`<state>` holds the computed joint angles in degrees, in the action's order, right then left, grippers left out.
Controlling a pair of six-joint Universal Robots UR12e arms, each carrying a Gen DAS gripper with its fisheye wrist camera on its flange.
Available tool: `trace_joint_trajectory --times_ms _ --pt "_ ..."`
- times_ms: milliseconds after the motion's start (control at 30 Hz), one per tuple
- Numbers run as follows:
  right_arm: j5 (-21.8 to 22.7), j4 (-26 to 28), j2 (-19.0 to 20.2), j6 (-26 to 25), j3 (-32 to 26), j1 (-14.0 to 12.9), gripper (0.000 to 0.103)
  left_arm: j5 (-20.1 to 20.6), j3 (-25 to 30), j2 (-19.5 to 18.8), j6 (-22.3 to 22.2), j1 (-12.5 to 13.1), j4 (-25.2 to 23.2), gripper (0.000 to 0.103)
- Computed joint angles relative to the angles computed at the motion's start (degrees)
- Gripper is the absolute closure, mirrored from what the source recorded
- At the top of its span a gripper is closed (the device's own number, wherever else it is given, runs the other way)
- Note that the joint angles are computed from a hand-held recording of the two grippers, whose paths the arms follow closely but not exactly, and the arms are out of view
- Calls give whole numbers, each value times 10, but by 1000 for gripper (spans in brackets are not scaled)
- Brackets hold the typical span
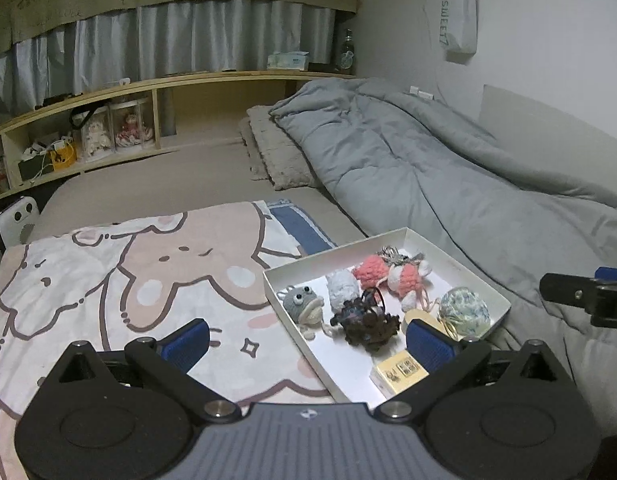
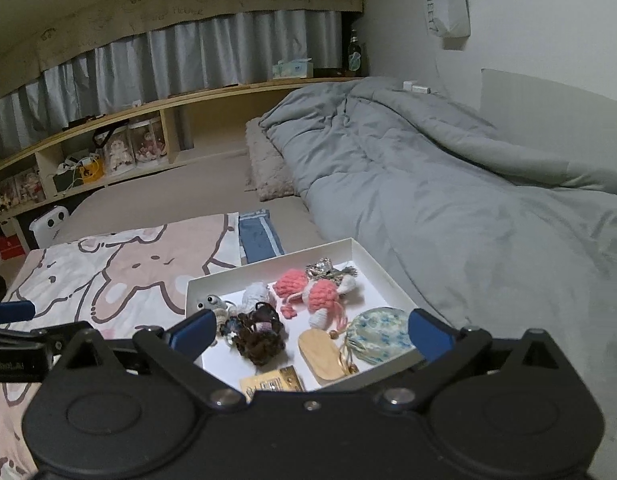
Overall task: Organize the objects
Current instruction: 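Withdraw both open tools up and away from the white tray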
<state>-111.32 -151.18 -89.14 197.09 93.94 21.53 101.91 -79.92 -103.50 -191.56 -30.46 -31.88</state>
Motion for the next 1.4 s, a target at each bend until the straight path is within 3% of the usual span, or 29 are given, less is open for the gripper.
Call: trace_joint_trajectory --times_ms 200,367,833,1133,1400 --pt "12 -10 -24 -5 28 0 0 18 -14 12 -14 -7 -7 0" --pt "21 14 -38 33 40 1 0 10 -27 22 -6 -8 -8 0" --pt "-47 51 -37 57 56 29 0 16 -47 31 1 -19 -24 0" --pt "-54 60 -33 70 56 29 0 41 -48 26 -9 -21 -33 0" --pt "-57 64 -31 61 54 31 0 28 -47 26 -20 -17 -43 0"
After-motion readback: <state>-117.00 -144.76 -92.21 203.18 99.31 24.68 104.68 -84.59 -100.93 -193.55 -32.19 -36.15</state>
